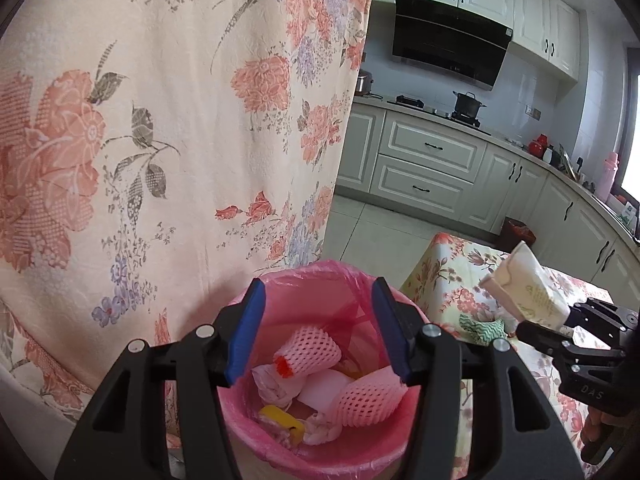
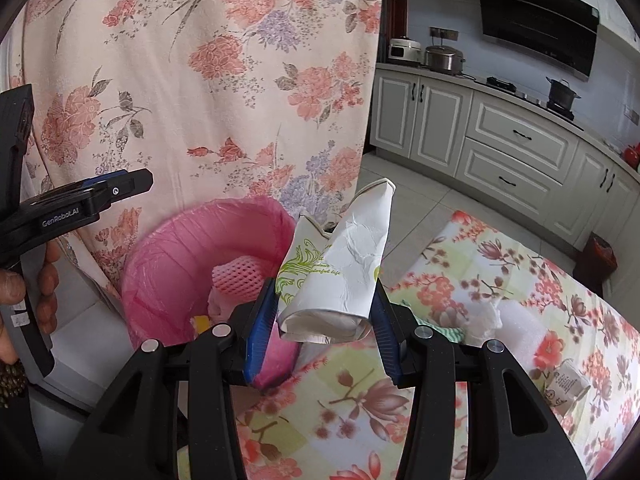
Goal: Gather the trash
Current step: 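Carry the foam net and paper packet to the pink bin and open both tools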
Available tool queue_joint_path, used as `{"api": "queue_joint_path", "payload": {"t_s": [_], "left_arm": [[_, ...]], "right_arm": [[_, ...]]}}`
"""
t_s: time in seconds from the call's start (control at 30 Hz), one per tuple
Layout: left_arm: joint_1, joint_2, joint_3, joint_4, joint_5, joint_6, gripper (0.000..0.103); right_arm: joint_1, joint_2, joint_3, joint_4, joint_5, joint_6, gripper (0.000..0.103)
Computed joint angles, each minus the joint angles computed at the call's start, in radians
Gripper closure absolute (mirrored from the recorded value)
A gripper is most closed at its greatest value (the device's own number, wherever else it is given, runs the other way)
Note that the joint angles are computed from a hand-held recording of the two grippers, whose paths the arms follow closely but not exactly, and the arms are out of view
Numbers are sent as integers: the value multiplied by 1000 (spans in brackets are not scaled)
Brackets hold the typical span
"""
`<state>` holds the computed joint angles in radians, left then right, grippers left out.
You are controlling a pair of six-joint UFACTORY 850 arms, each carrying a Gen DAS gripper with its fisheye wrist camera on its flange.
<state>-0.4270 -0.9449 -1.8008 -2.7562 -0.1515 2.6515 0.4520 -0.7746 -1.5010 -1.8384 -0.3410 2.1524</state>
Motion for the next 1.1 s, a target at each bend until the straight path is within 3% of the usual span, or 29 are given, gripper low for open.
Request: {"api": "queue_joint_path", "payload": {"t_s": [0.23,0.5,0.63,0.77,1.1], "left_arm": [[14,54,86,-42,-51,34,47],[30,69,121,-29,-74,3,47],[32,72,129,-20,-77,-6,47],[30,75,133,0,-75,-20,47],[14,66,115,42,-64,-51,46]], "right_arm": [[7,-94,-171,222,57,-265,58],[8,-199,-347,542,74,-621,58],[2,-237,-408,632,69,-719,54],[-3,-253,-427,635,32,-713,50],[-31,-157,-240,343,37,-354,44]]}}
